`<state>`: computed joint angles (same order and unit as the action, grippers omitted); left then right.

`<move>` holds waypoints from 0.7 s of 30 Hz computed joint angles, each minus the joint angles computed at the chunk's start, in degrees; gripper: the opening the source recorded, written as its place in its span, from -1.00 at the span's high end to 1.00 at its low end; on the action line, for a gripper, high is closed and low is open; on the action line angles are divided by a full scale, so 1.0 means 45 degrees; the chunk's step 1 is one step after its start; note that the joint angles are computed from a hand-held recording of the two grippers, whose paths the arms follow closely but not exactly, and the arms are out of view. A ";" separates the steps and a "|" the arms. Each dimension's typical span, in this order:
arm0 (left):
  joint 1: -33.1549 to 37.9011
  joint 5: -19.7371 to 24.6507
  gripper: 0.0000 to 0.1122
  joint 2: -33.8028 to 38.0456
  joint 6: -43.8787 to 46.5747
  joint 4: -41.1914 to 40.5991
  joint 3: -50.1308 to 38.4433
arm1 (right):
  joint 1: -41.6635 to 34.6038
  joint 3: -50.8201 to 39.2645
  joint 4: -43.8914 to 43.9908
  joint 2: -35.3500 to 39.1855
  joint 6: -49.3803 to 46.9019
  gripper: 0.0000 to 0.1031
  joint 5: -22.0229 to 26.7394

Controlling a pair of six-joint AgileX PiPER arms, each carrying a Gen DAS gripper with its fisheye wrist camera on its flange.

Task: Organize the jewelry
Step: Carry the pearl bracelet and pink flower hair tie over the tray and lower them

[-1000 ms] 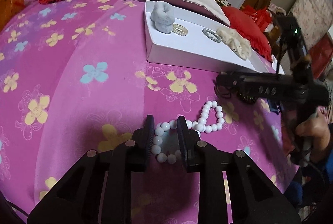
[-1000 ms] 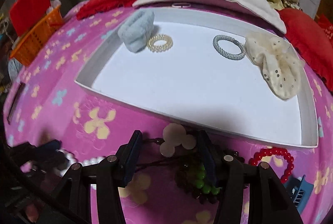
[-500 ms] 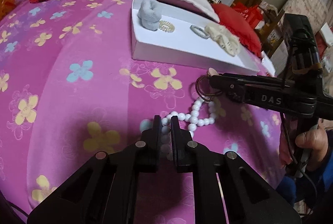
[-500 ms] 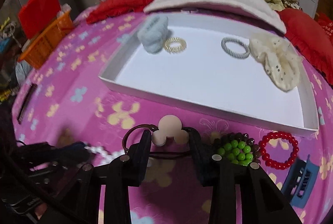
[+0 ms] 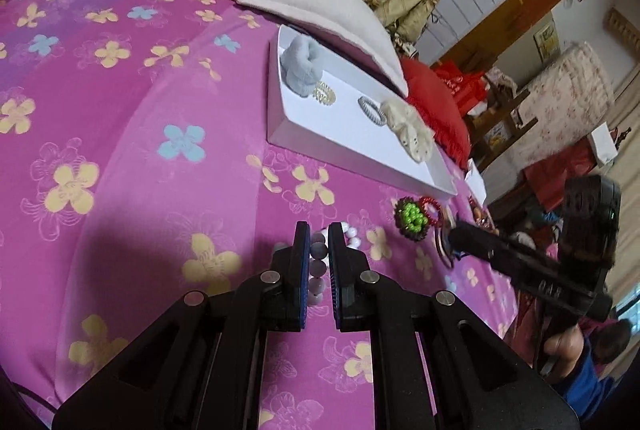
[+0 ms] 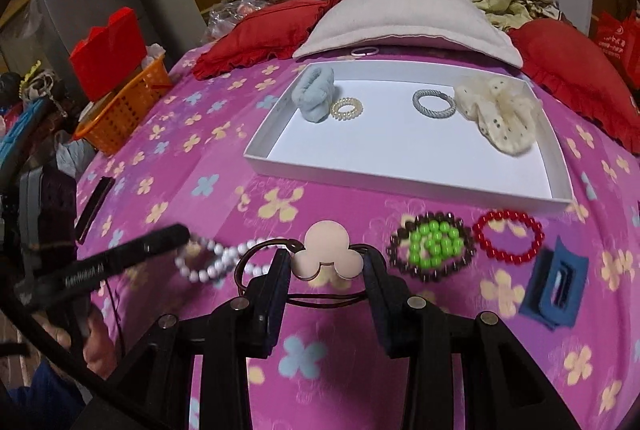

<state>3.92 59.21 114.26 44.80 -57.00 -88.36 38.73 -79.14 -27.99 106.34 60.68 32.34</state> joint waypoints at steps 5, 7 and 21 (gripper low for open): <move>-0.0176 -0.0237 0.87 -0.0233 -0.0132 0.0517 0.0116 | 0.0188 0.1325 -0.1217 -0.0874 0.1495 0.31 -0.0739; -0.0289 -0.0259 0.87 -0.0304 -0.0575 0.0960 0.0025 | 0.0200 0.1869 -0.1587 -0.1079 0.1982 0.31 -0.1138; -0.1644 0.0838 0.86 -0.0794 -0.2921 0.3109 -0.3579 | -0.1164 0.3832 -0.0623 -0.1933 0.1547 0.31 -0.4118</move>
